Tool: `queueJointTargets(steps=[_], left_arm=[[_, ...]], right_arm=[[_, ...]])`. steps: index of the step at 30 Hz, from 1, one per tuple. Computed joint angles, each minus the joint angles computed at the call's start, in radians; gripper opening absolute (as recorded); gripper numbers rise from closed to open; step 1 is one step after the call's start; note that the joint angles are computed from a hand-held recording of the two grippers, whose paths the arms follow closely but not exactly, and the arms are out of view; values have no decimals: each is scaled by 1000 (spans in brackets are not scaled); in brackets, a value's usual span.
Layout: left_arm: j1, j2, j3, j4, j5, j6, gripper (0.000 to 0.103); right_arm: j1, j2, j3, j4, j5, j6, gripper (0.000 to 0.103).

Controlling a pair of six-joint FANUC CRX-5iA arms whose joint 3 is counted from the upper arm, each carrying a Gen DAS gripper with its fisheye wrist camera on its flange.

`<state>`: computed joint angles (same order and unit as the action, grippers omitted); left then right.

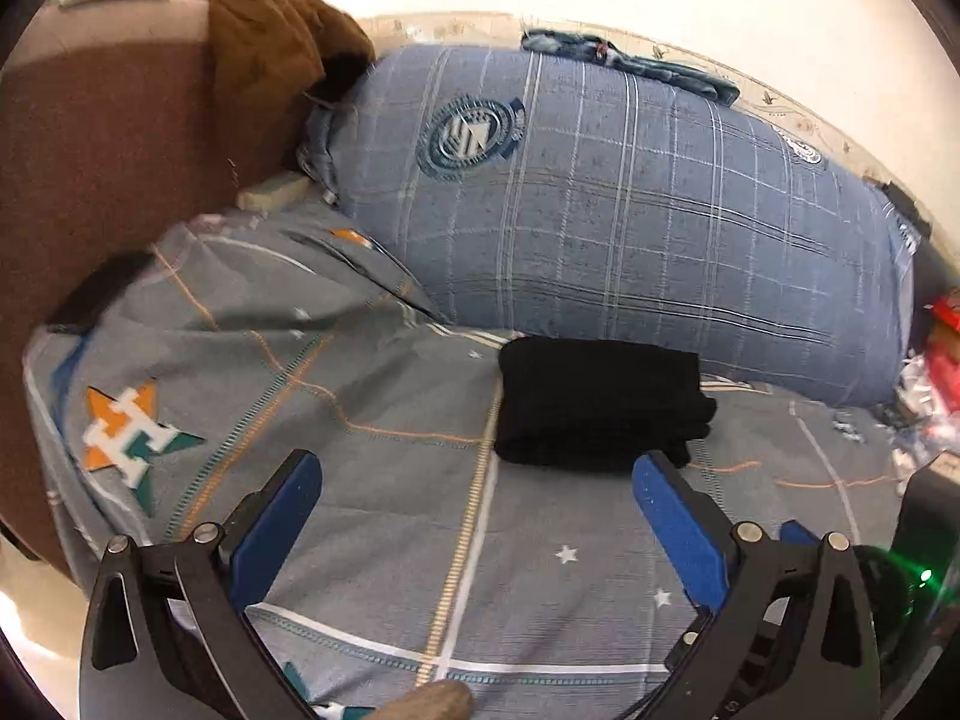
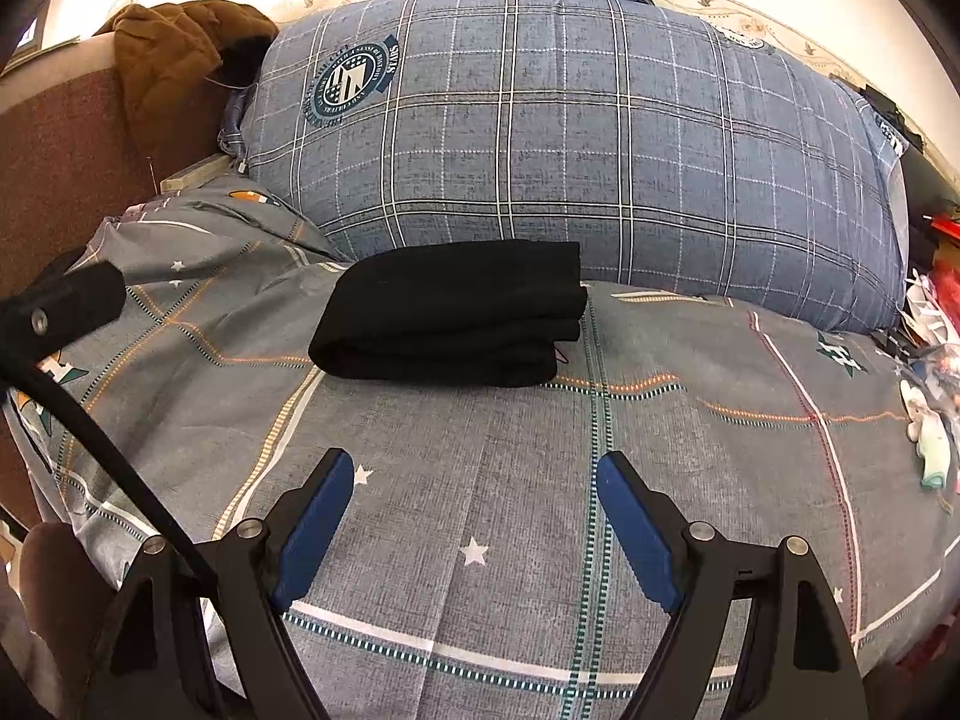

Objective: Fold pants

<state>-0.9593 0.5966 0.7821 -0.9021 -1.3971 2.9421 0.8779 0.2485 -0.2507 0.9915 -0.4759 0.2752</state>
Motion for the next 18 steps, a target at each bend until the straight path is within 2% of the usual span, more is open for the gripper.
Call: queueJointTargets(steps=[3,9,18], left_arm=[[38,-2,-13,45,24,7,103],[72,70,72,56,-31,-56,103],[102,122,131,102,-49,-93,103]], right_arm=[[-1,23,30,-12,-9,29,87],[-4,88,119,-58,-47,92,87],[-9,133,187,-155,-99,155,88]])
